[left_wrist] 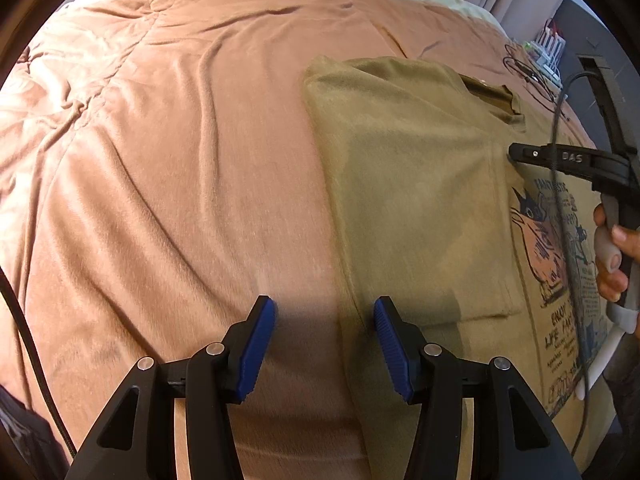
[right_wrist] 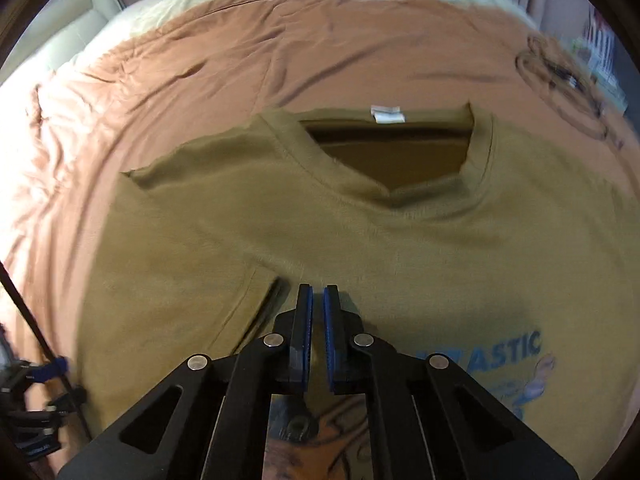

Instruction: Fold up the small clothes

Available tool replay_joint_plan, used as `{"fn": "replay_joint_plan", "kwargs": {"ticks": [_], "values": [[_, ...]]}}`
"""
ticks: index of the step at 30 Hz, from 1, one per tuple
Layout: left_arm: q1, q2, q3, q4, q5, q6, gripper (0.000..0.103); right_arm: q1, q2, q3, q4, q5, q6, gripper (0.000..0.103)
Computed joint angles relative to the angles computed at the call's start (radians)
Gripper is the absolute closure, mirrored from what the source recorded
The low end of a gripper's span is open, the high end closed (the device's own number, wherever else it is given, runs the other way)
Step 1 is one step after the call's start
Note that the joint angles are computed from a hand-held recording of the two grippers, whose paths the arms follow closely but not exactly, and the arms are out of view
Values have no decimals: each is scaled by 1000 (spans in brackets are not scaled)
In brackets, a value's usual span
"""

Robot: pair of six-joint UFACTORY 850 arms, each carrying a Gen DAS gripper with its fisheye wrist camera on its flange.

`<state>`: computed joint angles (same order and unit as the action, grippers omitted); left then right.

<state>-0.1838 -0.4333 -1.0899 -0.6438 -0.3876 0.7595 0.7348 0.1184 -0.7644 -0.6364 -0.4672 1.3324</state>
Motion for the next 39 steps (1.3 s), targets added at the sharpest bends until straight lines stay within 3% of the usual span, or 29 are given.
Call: {"fn": "replay_joint_plan", "kwargs": {"ticks": [6, 8, 10, 11, 15, 19, 23, 28, 32, 39], "values": [[-12, 44, 62, 26, 26, -24, 49, 56, 88, 49, 86, 50, -93, 96], [-6, 57, 76, 3, 20, -9, 49, 99, 97, 49, 65, 41, -71, 84], [13, 78, 96, -60, 1, 41, 49, 130, 110, 51, 41, 51, -62, 61], [19, 88, 105, -64, 0, 41, 49, 147, 106, 47, 24, 57, -52, 60], [56, 138, 152, -75, 8, 33, 49, 219, 75, 19, 9, 73, -77, 60], [105, 189, 207, -59, 21, -11, 49, 222, 22, 1, 81, 109, -171, 62], [136, 239, 266, -3, 52, -91, 49, 248, -56, -25, 16, 75, -153, 63], [169, 289, 320, -121, 44, -8, 49, 291, -83, -24, -46, -6, -124, 65], [163, 349, 352, -145, 41, 4, 49, 311, -50, -20, 17, -64, -151, 65], [96, 445, 360, -73, 26, -101, 49, 368, 169, 91, -24, -151, -22, 65]]}}
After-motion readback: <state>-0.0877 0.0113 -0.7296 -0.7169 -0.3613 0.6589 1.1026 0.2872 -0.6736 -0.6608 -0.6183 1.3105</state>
